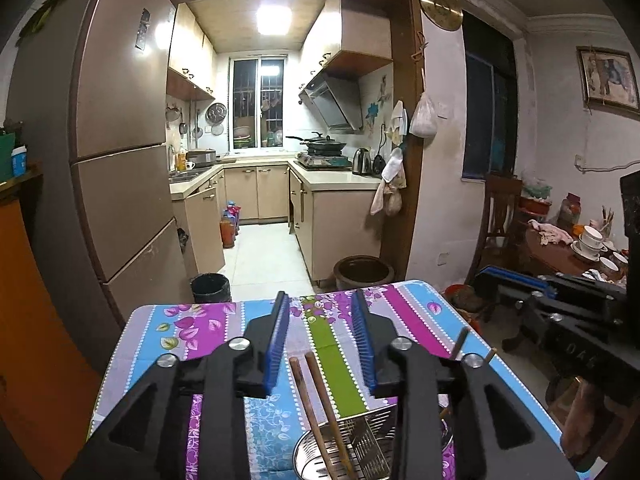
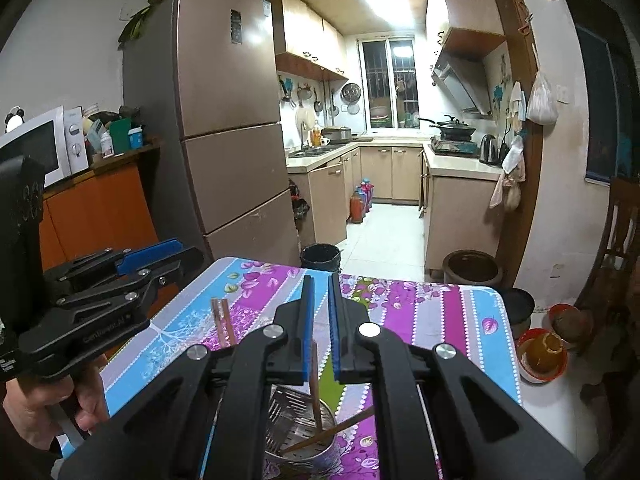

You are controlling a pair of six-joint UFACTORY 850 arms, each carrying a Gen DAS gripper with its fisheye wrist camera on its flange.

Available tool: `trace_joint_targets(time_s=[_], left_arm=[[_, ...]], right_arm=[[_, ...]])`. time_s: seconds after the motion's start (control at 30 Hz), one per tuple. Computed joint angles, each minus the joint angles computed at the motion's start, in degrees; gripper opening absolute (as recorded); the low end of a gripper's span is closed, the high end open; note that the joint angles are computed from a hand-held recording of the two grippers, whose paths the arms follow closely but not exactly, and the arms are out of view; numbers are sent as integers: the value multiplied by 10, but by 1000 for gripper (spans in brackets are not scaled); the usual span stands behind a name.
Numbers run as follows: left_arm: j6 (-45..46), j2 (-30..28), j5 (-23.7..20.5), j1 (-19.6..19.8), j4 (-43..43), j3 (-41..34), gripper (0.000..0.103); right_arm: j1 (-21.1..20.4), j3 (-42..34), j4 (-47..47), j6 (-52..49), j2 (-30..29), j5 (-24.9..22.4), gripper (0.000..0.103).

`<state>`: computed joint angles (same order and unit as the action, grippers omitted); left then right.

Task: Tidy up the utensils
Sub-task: 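Open the left tool into the holder while the right tool releases its chopstick, then pull both open tools back from the holder toward the table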

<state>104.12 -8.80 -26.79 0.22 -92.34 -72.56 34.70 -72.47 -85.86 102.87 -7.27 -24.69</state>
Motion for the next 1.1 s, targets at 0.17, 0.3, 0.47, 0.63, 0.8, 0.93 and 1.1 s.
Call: trace_joint_targets(time_s=[0.17,0.3,0.47,0.63,0.8,0.93,1.1], left_arm=[[9,3,4,3,-15,3,60],[21,14,4,10,-33,12,68],[85,54,-5,26,-93,48,80],[169,124,-52,71,-172,118,88],[242,209,-144,151,-229,220,96],[277,272,-229,232,-223,310,97],[294,317,-334,336,-149,406,97]], right_arm=[[5,14,-49,51,13,-14,57],[12,24,-63,61,27,-32,66],[32,45,-99,89,58,-66,82],[68,78,-124,102,97,-123,93],[130,142,-172,149,153,-201,97],[210,206,-191,166,193,-289,97],[321,286,-180,215,203,-391,97]])
